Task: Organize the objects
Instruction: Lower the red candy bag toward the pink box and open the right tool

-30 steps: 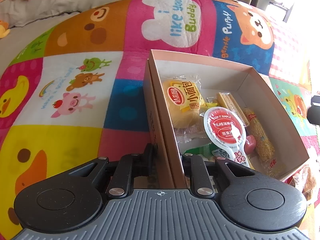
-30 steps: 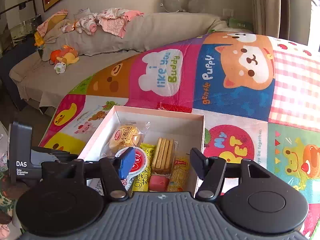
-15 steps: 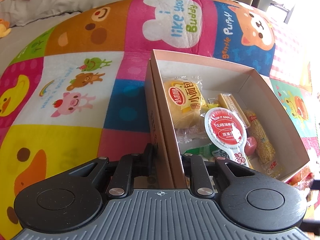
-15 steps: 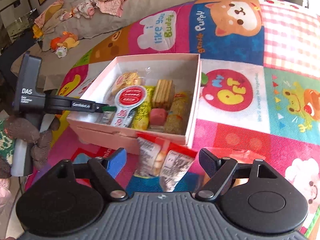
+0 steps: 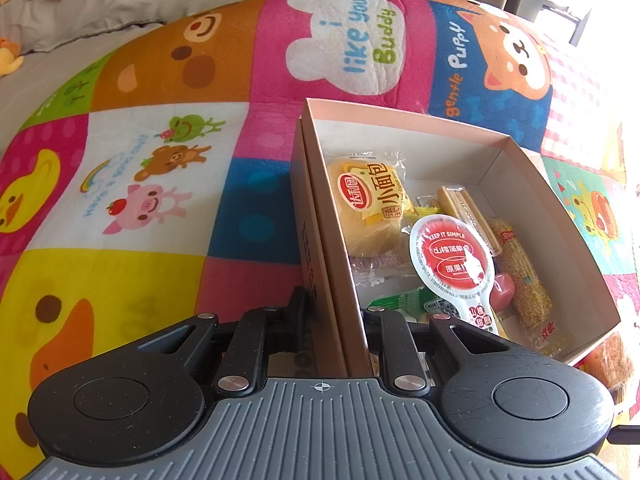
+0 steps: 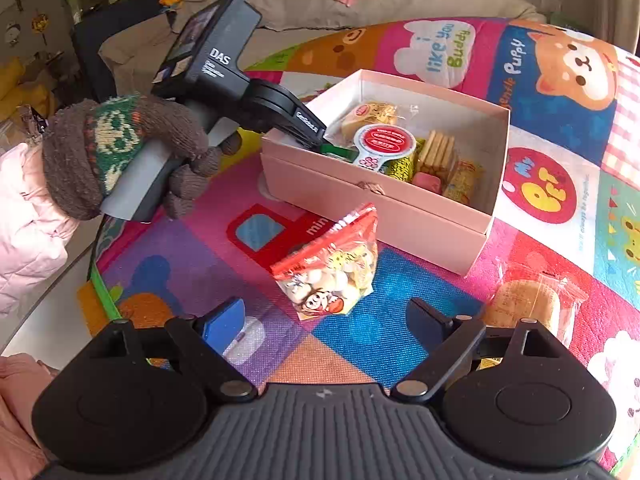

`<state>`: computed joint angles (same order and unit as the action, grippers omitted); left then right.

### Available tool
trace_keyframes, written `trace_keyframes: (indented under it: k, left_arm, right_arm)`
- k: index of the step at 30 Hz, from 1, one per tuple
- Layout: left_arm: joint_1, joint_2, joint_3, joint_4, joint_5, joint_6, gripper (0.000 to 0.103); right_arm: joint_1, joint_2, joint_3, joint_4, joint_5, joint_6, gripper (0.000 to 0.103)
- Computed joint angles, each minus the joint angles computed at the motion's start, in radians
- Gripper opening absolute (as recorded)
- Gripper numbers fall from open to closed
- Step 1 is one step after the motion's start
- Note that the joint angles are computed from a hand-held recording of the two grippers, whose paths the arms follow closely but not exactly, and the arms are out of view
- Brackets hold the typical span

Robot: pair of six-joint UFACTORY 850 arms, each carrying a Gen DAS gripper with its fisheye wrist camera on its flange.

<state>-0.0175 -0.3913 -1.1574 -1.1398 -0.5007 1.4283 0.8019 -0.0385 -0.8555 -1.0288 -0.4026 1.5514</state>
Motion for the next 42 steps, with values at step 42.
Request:
trace_keyframes:
  k: [42]
  left_arm:
    - [0.003, -0.002, -0.002, 0.0, -0.005, 0.004, 0.02]
  right_arm:
    - [-0.134, -0.155, -0.224, -0.15, -0.139, -0.068, 0.059]
